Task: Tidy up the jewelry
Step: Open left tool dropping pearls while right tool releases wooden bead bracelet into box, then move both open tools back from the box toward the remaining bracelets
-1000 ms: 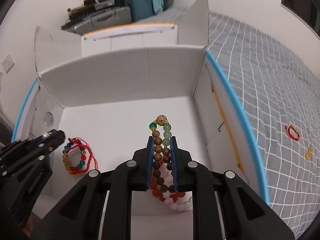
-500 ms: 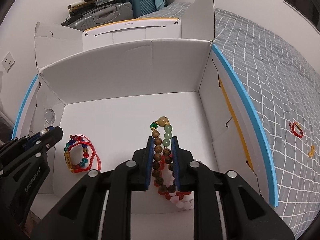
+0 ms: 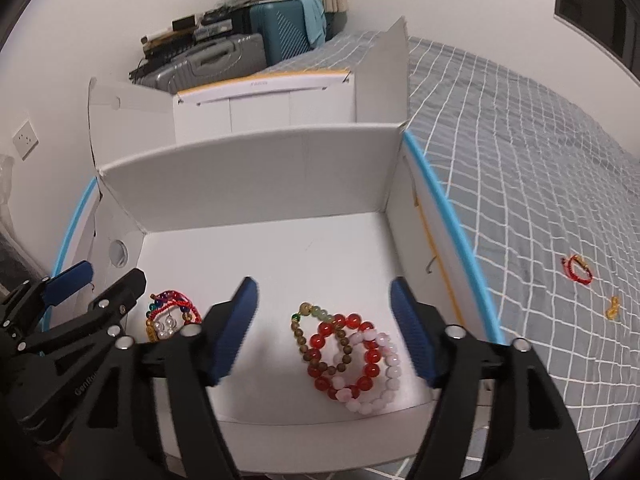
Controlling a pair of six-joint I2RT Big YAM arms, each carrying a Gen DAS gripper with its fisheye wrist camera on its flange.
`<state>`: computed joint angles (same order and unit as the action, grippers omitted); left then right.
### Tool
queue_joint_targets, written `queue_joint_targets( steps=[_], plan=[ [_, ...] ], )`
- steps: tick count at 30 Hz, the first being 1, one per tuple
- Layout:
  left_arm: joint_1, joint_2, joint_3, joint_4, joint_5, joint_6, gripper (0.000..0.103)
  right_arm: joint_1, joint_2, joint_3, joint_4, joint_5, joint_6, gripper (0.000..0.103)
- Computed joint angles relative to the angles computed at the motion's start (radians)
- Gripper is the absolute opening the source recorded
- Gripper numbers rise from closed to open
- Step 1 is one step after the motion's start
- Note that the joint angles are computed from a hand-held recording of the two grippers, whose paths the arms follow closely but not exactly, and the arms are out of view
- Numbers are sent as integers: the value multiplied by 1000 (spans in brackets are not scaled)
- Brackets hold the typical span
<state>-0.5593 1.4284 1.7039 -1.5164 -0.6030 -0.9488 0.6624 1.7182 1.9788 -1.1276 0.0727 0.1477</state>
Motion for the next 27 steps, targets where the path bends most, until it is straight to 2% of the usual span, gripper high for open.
queue_joint_targets(
  steps=[1,3,4,9,13,16,19,27],
  plan=[
    [-4,0,3,0,-6,-1,77,-2,-5,-2,4,6,0,74],
    [-13,-1,8,4,-20,1,81,-7,-20,-11,15,38,2,85],
    [-17,-1,11,6,-27,1,86,-10,-25,-14,22,51,5,87],
    [-40,16,37,26,-48,13,93,-44,-75,-64,72,81,8,95],
    [-68,51,79,34,-68,26,97,-85,-112,-106,113,118,6,95],
    [-90,91,127,16,-85,19,97,-125,-148,-150,147,96,-2,95],
    [-107,127,167,36,-82,28,97,-172,-192,-203,189,96,-15,95],
    [-162,304,387,65,-78,90,97,-319,-252,-274,239,82,-64,95]
  ],
)
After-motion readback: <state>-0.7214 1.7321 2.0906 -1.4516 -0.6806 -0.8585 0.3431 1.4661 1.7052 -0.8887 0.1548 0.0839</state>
